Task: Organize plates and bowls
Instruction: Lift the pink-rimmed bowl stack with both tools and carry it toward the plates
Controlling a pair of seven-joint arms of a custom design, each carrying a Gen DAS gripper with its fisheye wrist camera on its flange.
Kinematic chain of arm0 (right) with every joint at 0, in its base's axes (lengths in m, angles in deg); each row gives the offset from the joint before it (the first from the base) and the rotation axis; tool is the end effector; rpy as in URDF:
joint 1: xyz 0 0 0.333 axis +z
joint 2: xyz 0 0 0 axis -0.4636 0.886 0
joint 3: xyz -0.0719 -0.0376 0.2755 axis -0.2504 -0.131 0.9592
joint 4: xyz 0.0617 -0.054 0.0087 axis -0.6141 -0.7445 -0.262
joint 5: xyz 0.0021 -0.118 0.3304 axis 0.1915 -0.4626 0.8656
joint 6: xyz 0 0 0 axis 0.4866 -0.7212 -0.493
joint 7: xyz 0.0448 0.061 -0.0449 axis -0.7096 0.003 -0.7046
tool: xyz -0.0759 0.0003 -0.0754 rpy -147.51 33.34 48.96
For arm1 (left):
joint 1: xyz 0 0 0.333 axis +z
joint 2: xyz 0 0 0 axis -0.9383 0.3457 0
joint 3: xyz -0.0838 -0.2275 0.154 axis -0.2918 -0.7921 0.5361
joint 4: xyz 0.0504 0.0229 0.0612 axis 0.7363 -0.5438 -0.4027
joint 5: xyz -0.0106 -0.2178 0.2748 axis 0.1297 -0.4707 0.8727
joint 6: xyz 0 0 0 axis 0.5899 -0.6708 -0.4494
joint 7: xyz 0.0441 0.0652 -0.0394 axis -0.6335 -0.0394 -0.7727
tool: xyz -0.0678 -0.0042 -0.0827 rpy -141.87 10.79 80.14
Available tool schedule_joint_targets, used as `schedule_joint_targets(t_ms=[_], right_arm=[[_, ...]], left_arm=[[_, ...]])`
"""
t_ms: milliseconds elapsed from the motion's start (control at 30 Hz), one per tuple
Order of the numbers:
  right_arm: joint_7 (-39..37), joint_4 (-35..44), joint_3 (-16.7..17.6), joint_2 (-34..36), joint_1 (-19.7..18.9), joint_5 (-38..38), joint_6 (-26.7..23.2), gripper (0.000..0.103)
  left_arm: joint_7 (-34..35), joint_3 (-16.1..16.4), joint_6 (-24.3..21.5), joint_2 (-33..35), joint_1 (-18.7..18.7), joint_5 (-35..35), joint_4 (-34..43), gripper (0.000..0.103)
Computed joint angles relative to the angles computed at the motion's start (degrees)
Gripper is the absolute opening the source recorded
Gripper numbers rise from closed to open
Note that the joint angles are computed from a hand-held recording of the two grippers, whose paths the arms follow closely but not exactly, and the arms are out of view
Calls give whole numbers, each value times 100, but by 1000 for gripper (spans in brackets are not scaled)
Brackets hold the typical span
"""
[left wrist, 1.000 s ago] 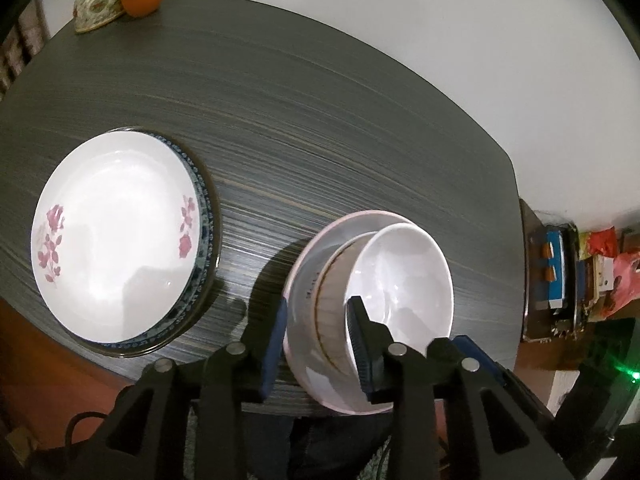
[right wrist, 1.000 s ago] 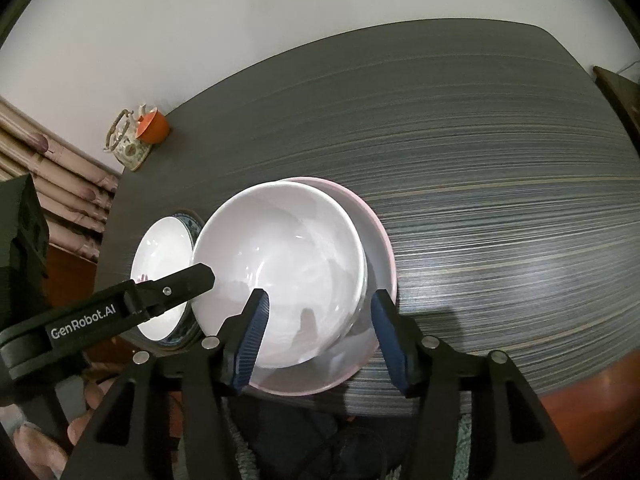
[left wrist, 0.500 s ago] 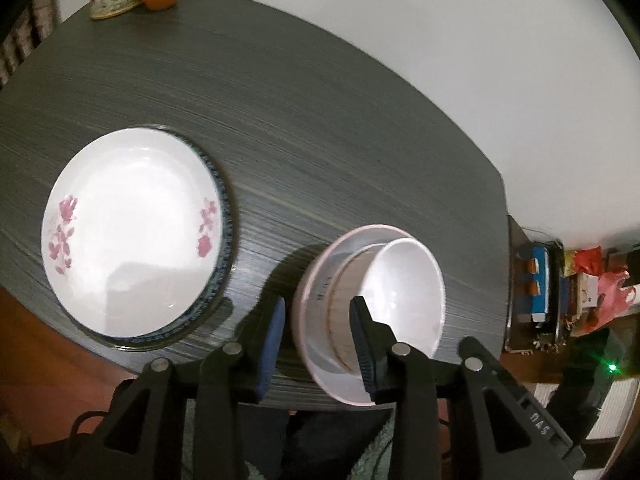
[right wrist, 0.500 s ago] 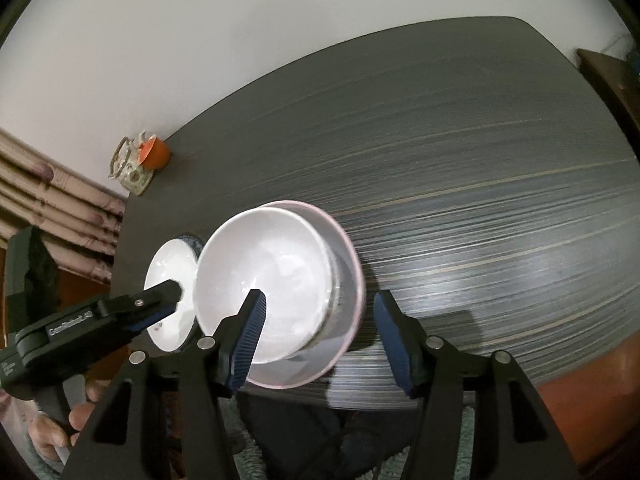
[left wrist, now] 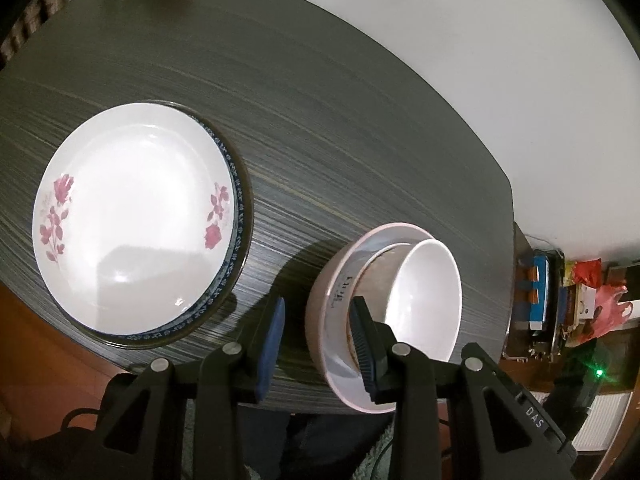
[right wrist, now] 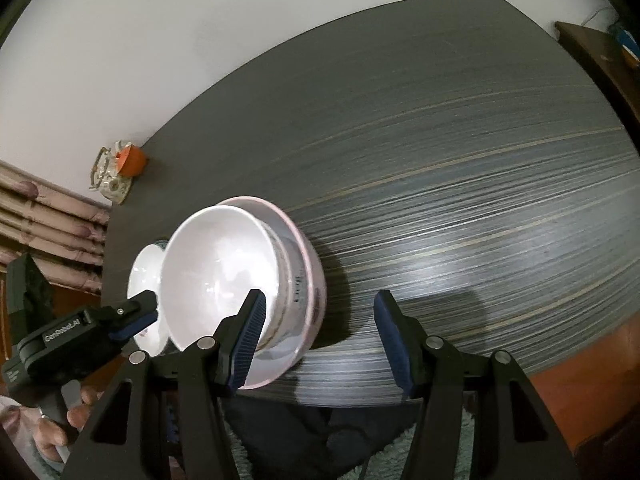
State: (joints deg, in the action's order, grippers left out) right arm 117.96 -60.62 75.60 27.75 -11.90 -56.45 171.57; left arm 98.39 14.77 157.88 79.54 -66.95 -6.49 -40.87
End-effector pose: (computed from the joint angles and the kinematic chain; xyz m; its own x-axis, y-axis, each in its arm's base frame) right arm 0.5637 0.2417 0.5357 -0.1955 -0.8888 -0.4145 -0.9243 0.3082 -0.2251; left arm 0.6367 -0.1125 0.5256 0.2152 -0.8672 0.4491 -0.9500 -0.2924 -0.1093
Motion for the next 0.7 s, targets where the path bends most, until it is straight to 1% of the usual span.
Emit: schedule_joint_targets(t_ms=[67, 167, 233, 467, 700], right_arm=[[24, -70, -14, -9, -10, 9, 46, 54], [113, -9, -24, 57, 7, -94, -47, 55], [127, 42, -23, 100, 13, -163, -100, 59], [195, 236, 7, 298, 4, -195, -243, 62], [202, 461, 34, 484, 2, -298, -415, 62]], left_arm=[[0, 2, 57, -1, -22, 36, -24, 34], [-35, 5, 142, 16, -59, 94, -52, 34], [-62, 10, 143, 27, -73, 149, -46, 34], [2, -37, -36, 157, -57, 129, 105, 34], [-29, -37, -317, 429, -134, 361, 509, 34]])
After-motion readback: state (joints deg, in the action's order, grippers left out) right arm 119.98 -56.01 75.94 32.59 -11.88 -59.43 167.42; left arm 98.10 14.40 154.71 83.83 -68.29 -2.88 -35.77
